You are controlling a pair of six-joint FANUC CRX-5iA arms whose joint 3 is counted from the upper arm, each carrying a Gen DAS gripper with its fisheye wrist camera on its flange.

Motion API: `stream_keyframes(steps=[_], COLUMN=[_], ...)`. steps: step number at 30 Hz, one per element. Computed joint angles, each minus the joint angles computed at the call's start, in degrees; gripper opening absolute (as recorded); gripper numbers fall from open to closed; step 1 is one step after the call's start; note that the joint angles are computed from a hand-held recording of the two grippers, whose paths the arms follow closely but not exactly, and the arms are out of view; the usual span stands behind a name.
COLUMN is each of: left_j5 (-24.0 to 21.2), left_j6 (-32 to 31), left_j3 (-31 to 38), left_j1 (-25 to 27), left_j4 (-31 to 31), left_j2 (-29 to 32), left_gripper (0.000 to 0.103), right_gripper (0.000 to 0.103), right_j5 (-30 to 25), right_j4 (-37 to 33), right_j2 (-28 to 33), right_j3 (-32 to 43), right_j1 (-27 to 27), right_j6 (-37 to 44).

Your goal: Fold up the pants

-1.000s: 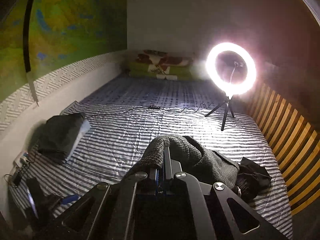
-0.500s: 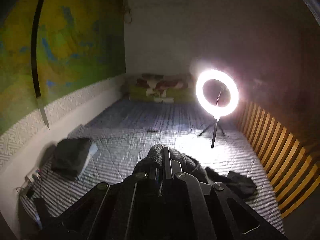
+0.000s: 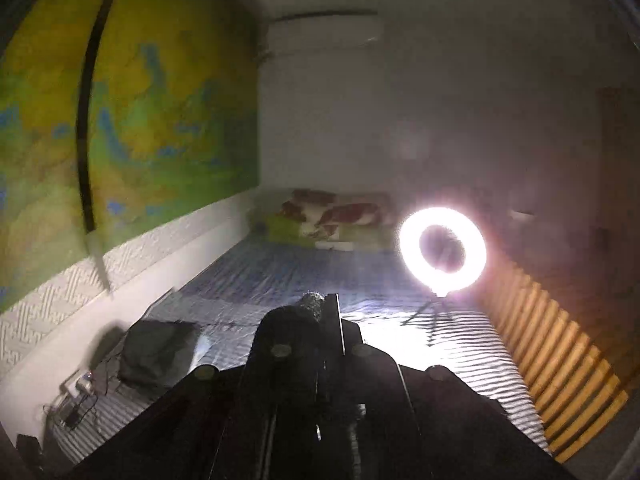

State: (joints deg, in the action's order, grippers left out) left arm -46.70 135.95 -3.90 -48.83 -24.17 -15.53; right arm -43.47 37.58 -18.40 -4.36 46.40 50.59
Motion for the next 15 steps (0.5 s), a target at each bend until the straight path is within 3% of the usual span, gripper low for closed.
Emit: stream_keyframes(steps=[3, 8, 10, 13, 15], left_j5=[-1.16, -3.53, -7.03, -11.82, -15.15], left_j6=[2.16, -3.32, -4.13, -10.41, -8.97], left_j3=[-8.0, -25.79, -29.38, -34.46, -34.71], left_j1=[5.58, 24.77, 29.93, 39.59, 41.23], left_j4=[1.76, 15.27, 16.12, 20.28, 17.92], left_j2=[-7.07, -21.63, -25.1, -28.57, -27.43], left_gripper=[0.004, 0.002, 0.002, 0.003, 0.005], right_gripper=[0.002, 0.002, 0.002, 0.007, 0.008], right_j5=[-0.78, -3.93, -8.29, -17.19, -23.55], right_j4=[-4.42, -18.14, -27.13, -31.18, -33.34], right_j2=[6.25, 21.35, 29.64, 40.37, 46.06], right_j3=[4.39, 16.95, 25.89, 36.72, 43.18], right_j1=[3.66, 8.37, 9.4, 11.87, 12.62], right_j6=[3.98, 14.66, 21.86, 28.87, 31.48])
